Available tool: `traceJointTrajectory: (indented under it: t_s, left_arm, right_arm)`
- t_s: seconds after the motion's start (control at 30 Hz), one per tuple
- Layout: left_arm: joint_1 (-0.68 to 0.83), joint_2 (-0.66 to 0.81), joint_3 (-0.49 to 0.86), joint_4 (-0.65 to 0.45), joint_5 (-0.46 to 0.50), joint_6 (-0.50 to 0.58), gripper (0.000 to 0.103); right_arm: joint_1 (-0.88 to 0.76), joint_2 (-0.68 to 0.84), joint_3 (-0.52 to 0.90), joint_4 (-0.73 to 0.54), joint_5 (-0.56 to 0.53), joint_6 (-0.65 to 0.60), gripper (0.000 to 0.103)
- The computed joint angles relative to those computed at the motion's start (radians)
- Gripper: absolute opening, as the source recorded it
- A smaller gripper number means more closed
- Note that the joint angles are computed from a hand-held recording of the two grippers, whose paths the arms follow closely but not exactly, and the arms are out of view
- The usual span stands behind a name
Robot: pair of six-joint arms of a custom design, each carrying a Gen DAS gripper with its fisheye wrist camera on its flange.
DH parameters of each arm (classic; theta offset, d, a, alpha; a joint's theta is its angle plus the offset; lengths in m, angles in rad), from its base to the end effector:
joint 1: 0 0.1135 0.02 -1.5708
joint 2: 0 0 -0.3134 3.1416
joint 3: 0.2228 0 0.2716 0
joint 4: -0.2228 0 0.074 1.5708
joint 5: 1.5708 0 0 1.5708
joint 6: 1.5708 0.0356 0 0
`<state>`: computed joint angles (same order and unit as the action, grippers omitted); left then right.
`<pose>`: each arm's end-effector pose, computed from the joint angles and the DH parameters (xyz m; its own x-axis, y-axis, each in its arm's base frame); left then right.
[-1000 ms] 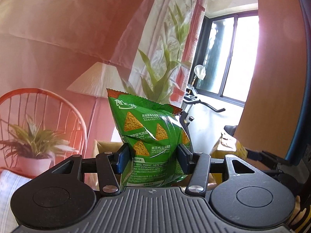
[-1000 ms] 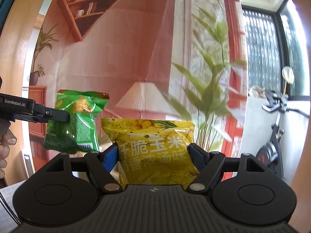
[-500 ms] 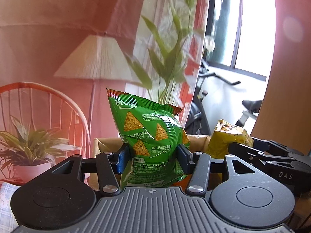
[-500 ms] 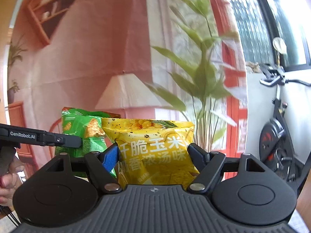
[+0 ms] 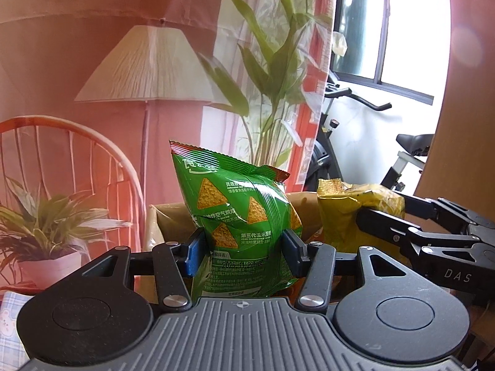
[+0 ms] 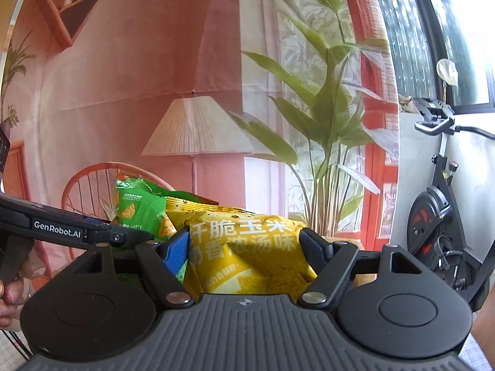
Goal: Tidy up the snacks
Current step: 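Lower both bags into the box and open both grippers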
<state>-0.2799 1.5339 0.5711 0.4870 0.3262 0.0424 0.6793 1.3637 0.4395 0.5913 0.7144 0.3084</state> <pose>0.2898 -0.0952 0.1942 -0.4171 0.1617 -0.8944 0.5536 0.8256 -0.1090 0.2157 0.1442 0.2120 -0.2401 0.1009 -0.9655 0.0840 0.9930 0.0829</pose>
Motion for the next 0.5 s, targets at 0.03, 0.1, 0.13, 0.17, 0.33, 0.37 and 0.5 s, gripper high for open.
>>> traceJointTrajectory:
  t_s: [0.03, 0.1, 0.13, 0.17, 0.33, 0.37, 0.5]
  left_arm:
    - [0.001, 0.006, 0.007, -0.004, -0.003, 0.000, 0.056]
    - [0.001, 0.018, 0.018, -0.012, -0.008, 0.001, 0.056]
    - [-0.001, 0.024, 0.024, -0.018, -0.012, 0.002, 0.056]
    - [-0.002, 0.029, 0.029, -0.022, -0.014, 0.003, 0.056]
    - [-0.005, 0.030, 0.030, -0.033, -0.022, 0.022, 0.057]
    - [-0.006, 0.029, 0.030, -0.036, -0.018, 0.034, 0.060]
    - [-0.026, 0.018, 0.024, -0.035, -0.060, 0.061, 0.066]
  right_arm:
    - [-0.003, 0.011, 0.006, 0.005, 0.001, -0.008, 0.076]
    - [-0.018, 0.033, 0.025, -0.001, -0.019, -0.015, 0.076]
    - [-0.027, 0.043, 0.035, -0.007, -0.036, -0.016, 0.076]
    - [-0.040, 0.049, 0.052, -0.030, -0.065, -0.014, 0.076]
    - [-0.068, 0.067, 0.123, -0.172, -0.150, 0.046, 0.077]
    - [-0.063, 0.062, 0.121, -0.178, -0.143, 0.054, 0.079]
    - [-0.016, 0.050, 0.119, -0.230, -0.047, 0.054, 0.090]
